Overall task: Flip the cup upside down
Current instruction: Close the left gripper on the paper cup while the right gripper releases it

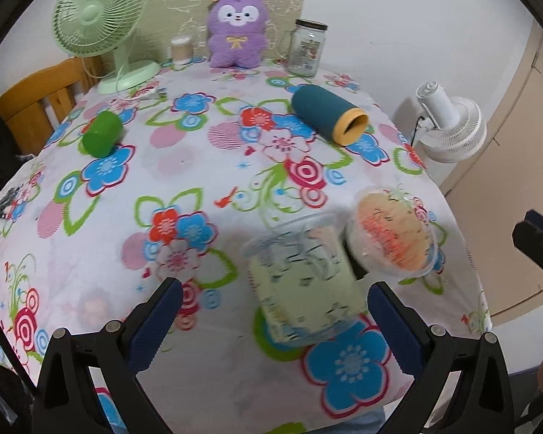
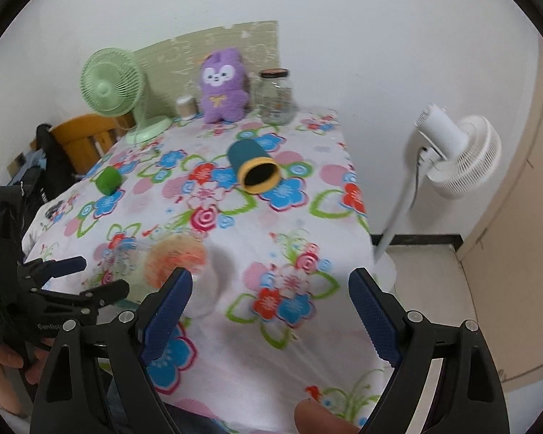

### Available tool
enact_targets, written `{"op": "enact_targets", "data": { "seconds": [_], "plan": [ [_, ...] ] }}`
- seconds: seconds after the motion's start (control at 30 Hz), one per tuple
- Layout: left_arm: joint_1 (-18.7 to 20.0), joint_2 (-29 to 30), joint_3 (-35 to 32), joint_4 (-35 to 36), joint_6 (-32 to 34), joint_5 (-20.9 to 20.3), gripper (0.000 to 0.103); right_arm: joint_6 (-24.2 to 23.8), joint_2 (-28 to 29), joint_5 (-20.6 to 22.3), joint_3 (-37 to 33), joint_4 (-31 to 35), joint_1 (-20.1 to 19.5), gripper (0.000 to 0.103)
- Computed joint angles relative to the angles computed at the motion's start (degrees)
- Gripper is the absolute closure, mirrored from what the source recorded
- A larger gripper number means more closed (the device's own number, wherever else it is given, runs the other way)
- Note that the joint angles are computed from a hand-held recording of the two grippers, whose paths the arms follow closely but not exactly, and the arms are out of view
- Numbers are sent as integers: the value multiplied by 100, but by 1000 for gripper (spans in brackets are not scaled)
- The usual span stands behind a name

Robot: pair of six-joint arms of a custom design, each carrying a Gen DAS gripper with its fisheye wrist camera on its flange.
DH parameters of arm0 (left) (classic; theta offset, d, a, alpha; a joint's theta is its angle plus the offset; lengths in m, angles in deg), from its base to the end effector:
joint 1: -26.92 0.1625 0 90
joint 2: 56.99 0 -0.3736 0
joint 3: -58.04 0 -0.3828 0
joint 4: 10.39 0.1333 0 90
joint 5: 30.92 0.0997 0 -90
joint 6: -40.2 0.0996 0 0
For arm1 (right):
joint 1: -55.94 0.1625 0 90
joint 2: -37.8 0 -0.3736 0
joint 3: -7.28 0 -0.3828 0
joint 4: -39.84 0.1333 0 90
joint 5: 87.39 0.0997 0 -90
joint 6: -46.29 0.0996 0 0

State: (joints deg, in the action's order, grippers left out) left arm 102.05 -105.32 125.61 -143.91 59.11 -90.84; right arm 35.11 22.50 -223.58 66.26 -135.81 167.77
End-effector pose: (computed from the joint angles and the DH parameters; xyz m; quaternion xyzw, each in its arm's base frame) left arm -0.0118 -0.7585 0.2779 0.2221 0.9193 -0.1940 0.2607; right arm 0.3387 -0.6803 0.0121 0.1093 -0.8634 0.3620 0.3341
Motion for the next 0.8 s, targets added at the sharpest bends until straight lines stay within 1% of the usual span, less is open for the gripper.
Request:
{"op": "enact_targets", "data": {
  "seconds": [0.13,0.27,0.53,0.63,0.7,0.8],
  "plan": [
    [-46,162,-99,140,-120,127,0,229,-273,19,458,-203,-110,13],
    [-50,304,-206,325,-263,229,0,341,-460,52,787,-356,-199,13],
    [-40,430,-251,403,-326,304,0,507,-558,145,989,-367,-306,13],
    [-19,430,-239,412,-354,300,6,566,-563,174,1001,-347,-336,13],
    [-3,431,-247,447,-396,279,12,591,-564,187,1012,-349,-348,13],
    [21,435,-270,507,-453,254,17,623,-578,226,1027,-334,-372,13]
  ]
}}
